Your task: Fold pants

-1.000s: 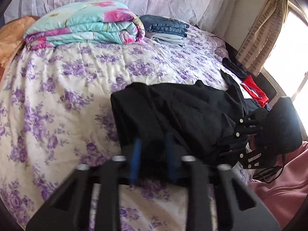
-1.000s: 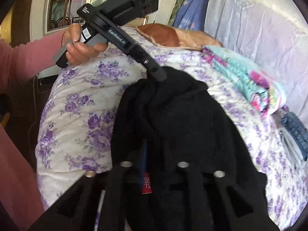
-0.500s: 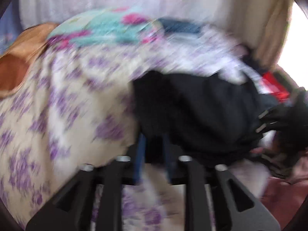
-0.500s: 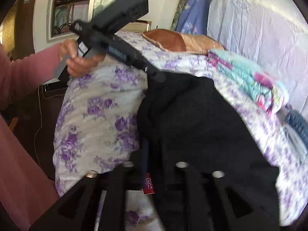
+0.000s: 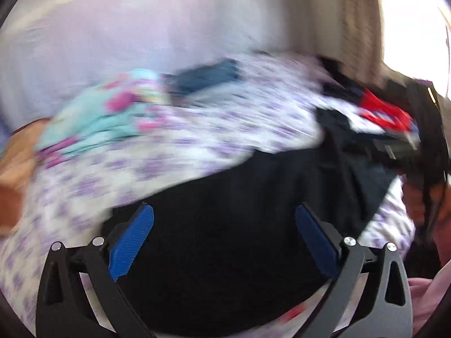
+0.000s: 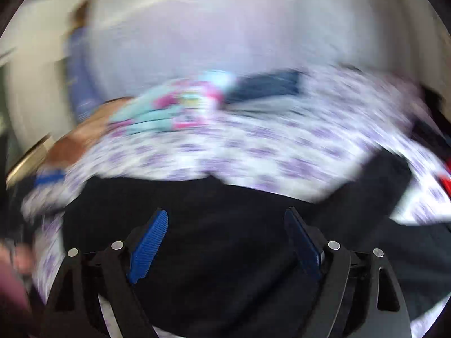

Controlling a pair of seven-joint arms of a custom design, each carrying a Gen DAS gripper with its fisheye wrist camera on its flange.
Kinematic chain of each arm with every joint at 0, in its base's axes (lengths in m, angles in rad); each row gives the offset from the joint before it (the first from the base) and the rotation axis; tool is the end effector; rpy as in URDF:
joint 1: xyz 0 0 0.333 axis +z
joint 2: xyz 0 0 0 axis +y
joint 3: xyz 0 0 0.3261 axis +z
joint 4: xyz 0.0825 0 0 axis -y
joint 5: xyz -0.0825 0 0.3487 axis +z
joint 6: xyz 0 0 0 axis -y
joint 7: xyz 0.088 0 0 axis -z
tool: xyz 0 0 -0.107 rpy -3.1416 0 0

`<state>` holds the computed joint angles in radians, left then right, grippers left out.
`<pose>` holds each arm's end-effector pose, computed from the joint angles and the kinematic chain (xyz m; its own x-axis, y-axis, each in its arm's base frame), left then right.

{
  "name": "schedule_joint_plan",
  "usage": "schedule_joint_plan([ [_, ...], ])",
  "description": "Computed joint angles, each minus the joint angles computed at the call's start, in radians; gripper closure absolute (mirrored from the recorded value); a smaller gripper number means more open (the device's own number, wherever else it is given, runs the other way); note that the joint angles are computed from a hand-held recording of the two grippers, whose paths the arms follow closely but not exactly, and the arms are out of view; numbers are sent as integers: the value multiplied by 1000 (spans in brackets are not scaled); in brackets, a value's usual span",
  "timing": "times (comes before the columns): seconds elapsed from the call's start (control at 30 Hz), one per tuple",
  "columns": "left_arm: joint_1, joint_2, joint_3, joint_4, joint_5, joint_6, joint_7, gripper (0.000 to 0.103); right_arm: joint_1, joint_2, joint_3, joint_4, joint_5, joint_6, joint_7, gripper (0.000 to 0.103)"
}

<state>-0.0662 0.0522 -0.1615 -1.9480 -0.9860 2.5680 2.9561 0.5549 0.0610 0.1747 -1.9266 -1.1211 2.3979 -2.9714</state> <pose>0.5679 -0.1161 0.5351 -0.7732 -0.6325 -0.0463 -0.3635 0.5017 -0.7850 0.4380 0.3794 0.5291 -0.2110 -0.9635 -0.1645 -0.5388 0.2551 -0.8029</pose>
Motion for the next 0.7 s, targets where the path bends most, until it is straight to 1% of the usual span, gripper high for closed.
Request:
schedule_joint_plan([
  [0.07,-32,34,-22,13,81,-3,-50,4,-26,-59,-16,-47,83,-34,1,17],
  [0.13,-92,99,-26,18,318,61,-238,4,-52,-79,-20,-47,154,-101,-18,17],
  [0.17,-115,123,-16,18,420,81,-325,4,-71,-87,-29,-43,204,-131,-42,17],
  [0.2,-137,141,1,13,499,91,-384,4,-90,-94,-37,-46,238,-136,-54,17],
  [0.23,-124,138,-14,8,508,97,-384,4,-110,-98,-48,-46,270,-132,-74,17],
  [0.27,-99,129,-34,4,450,89,-329,4,-137,-81,-66,-16,331,-148,-119,17],
  [0.3,-72,129,-50,16,383,50,-276,4,-158,-57,-77,11,369,-165,-148,17],
  [0.33,-67,136,-47,30,376,27,-282,4,-174,-43,-82,29,393,-184,-166,17],
  [0.37,-67,144,-42,43,382,11,-304,4,-190,-3,-92,81,413,-230,-193,17],
  [0.43,-52,142,-44,49,352,-10,-284,4,-206,89,-105,202,435,-332,-268,20],
  [0.47,-51,138,-43,46,349,-11,-282,4,-215,148,-113,278,458,-382,-333,31],
  [0.5,-54,136,-43,42,351,-4,-283,4,-221,193,-121,336,480,-419,-371,36],
  [0.53,-56,134,-43,39,352,1,-282,4,-229,230,-128,381,511,-434,-399,38],
  [0.57,-59,134,-44,36,353,7,-281,4,-236,258,-136,416,536,-446,-416,45],
  [0.63,-58,138,-44,43,348,-1,-279,4,-247,321,-150,502,585,-495,-448,48],
  [0.7,-52,139,-45,48,334,-16,-271,4,-256,379,-157,578,643,-549,-466,48],
])
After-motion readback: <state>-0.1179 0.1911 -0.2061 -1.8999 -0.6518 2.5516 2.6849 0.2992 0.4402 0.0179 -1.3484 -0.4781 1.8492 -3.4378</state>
